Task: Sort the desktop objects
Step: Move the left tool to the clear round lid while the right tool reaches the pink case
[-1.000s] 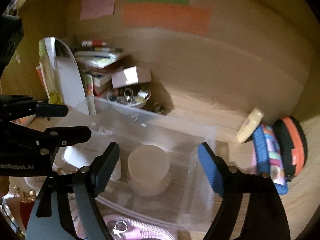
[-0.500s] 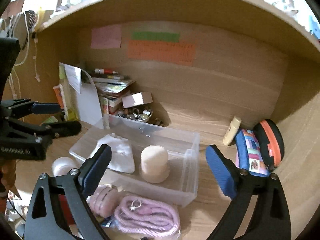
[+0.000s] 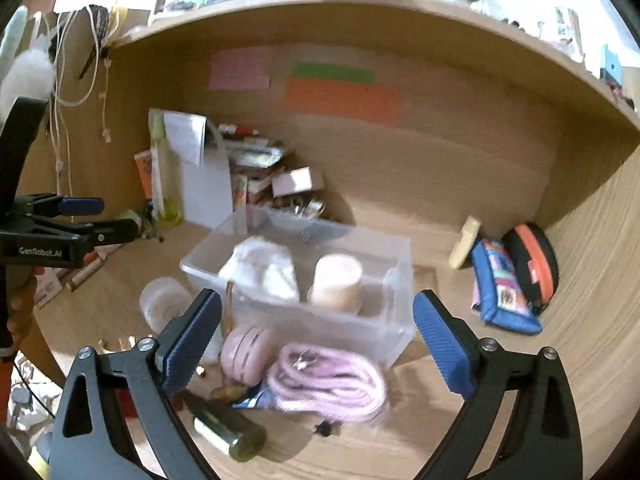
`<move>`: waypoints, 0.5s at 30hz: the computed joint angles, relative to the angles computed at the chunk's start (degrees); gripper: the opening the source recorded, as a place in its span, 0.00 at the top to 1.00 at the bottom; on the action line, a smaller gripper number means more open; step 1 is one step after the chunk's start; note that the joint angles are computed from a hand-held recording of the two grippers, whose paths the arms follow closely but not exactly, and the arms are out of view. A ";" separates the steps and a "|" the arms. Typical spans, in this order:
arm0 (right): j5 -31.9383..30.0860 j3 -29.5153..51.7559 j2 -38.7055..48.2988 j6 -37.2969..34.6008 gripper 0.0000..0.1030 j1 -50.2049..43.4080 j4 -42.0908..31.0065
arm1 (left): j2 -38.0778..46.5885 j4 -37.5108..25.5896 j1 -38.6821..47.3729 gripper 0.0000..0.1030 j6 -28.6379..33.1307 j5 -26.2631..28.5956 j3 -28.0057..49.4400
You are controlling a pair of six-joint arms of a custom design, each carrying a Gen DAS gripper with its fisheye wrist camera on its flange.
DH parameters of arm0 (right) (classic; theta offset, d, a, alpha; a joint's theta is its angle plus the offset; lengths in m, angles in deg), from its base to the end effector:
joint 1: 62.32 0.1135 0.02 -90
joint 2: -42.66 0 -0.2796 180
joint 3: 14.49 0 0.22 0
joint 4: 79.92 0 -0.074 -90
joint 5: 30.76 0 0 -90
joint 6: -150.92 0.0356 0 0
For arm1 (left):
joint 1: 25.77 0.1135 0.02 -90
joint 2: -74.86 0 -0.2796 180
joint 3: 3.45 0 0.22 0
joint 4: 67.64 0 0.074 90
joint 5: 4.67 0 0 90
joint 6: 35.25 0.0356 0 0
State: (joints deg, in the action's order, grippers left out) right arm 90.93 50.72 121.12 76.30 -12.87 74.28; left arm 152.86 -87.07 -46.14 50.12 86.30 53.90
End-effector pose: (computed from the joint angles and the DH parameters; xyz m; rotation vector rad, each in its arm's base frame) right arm 0.1827 0.1848 0.2713 -0.3466 2.1085 0.0335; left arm 0.2356 -0.0881 0.2388 0.3214 2.2597 -0.2488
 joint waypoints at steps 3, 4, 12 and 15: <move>-1.27 -0.93 2.23 1.91 0.07 0.44 1.03 | 1.35 2.26 0.06 0.11 -0.04 0.67 -2.32; -1.79 -1.40 3.11 2.64 0.07 0.59 1.72 | 1.92 3.00 -0.10 0.11 0.02 0.78 -3.07; -9.13 -2.13 12.83 5.68 0.09 -1.52 6.23 | 9.45 9.28 -1.08 0.11 0.18 2.02 -6.42; -12.74 -2.10 15.04 4.88 0.23 -3.00 7.61 | 11.30 11.54 -1.57 0.11 0.42 1.34 -7.25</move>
